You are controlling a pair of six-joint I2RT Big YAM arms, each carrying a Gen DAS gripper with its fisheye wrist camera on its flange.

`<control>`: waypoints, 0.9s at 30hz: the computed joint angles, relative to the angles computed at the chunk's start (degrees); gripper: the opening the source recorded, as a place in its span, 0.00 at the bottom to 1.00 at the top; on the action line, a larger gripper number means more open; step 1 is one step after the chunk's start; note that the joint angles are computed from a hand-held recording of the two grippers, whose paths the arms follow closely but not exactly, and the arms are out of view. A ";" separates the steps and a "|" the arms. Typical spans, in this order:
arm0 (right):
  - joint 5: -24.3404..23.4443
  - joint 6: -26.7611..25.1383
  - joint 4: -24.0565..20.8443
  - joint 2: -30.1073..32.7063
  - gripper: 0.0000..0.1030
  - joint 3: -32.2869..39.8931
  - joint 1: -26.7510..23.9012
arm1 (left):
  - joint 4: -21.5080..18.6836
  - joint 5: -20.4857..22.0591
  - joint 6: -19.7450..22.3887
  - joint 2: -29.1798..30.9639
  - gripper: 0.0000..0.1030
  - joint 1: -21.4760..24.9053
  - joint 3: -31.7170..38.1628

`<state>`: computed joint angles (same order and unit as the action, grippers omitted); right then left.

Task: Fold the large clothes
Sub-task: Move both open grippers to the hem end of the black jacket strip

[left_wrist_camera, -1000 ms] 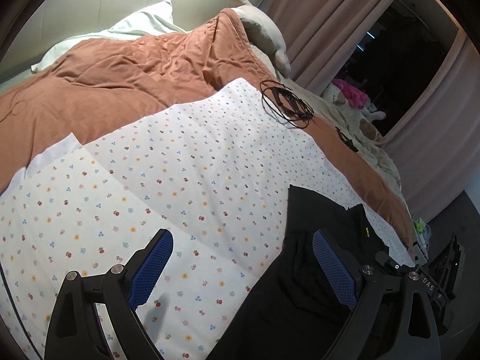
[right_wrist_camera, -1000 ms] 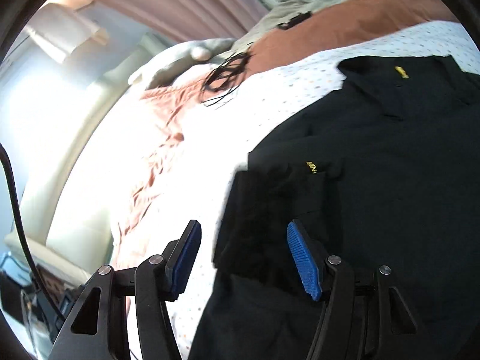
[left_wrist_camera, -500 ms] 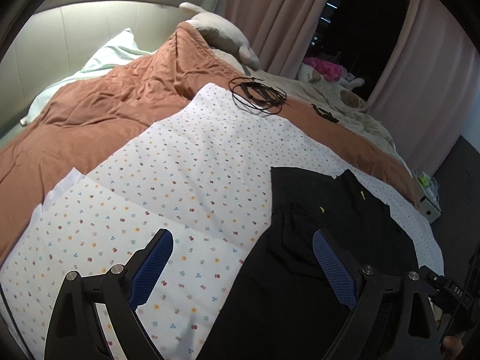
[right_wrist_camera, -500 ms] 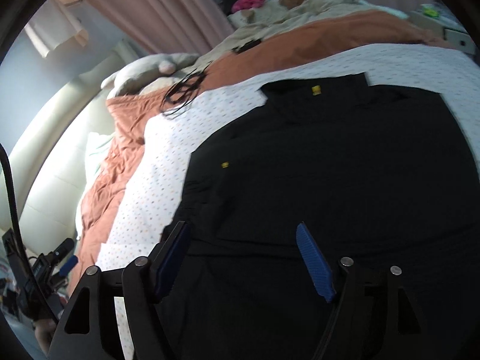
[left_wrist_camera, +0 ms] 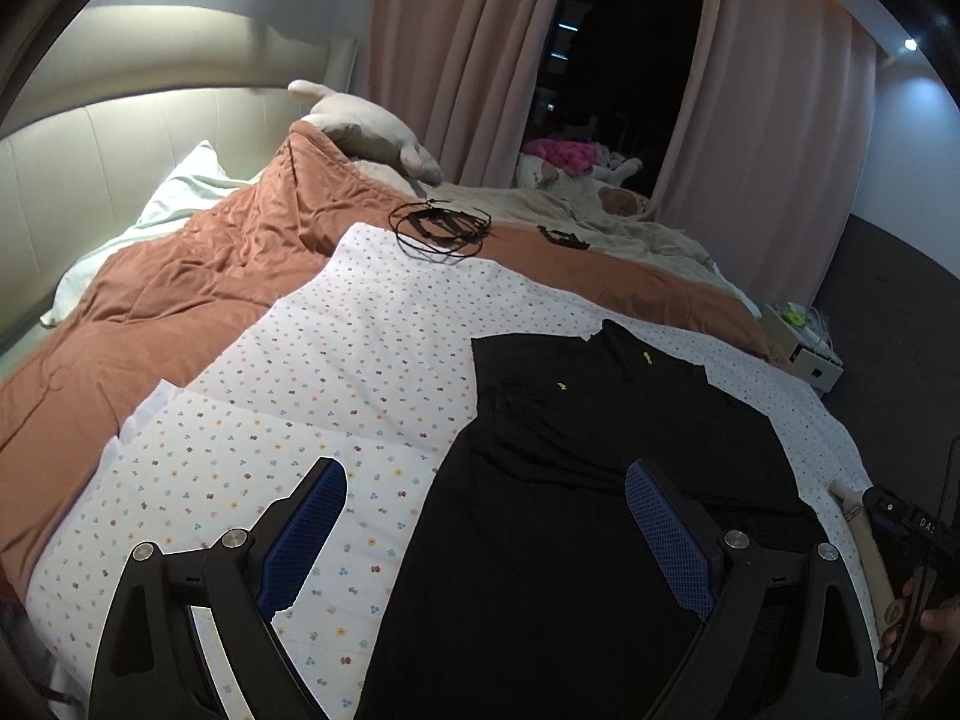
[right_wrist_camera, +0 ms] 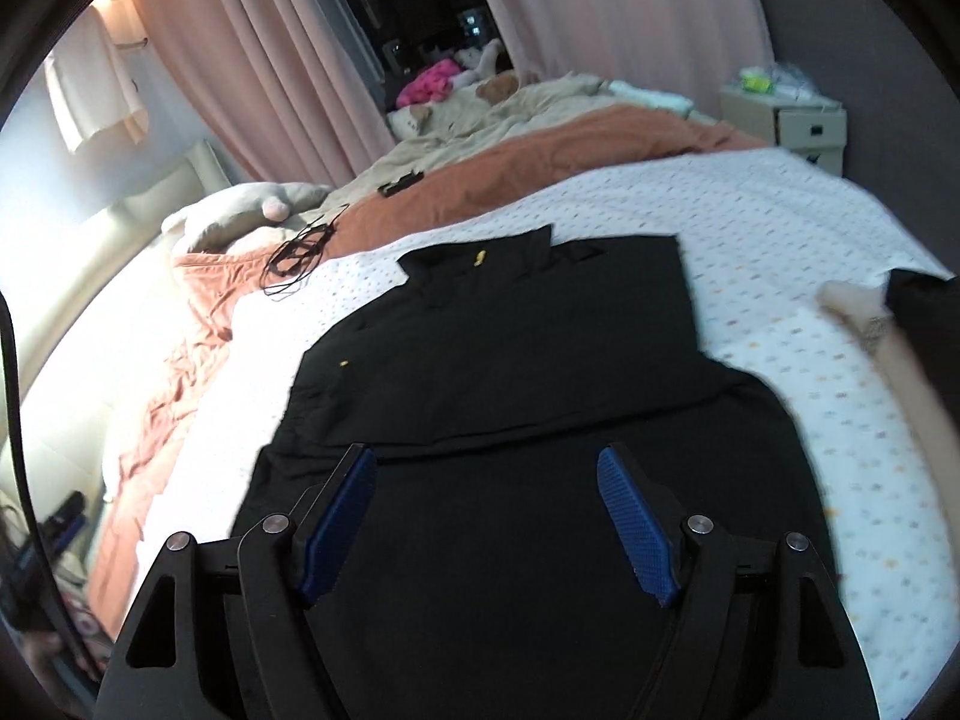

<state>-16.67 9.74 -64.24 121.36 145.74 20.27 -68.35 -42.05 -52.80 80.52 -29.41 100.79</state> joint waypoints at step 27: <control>-3.30 -6.43 14.02 -23.72 0.74 -46.08 -13.45 | -9.77 5.63 -15.23 -11.02 0.92 -9.61 -20.59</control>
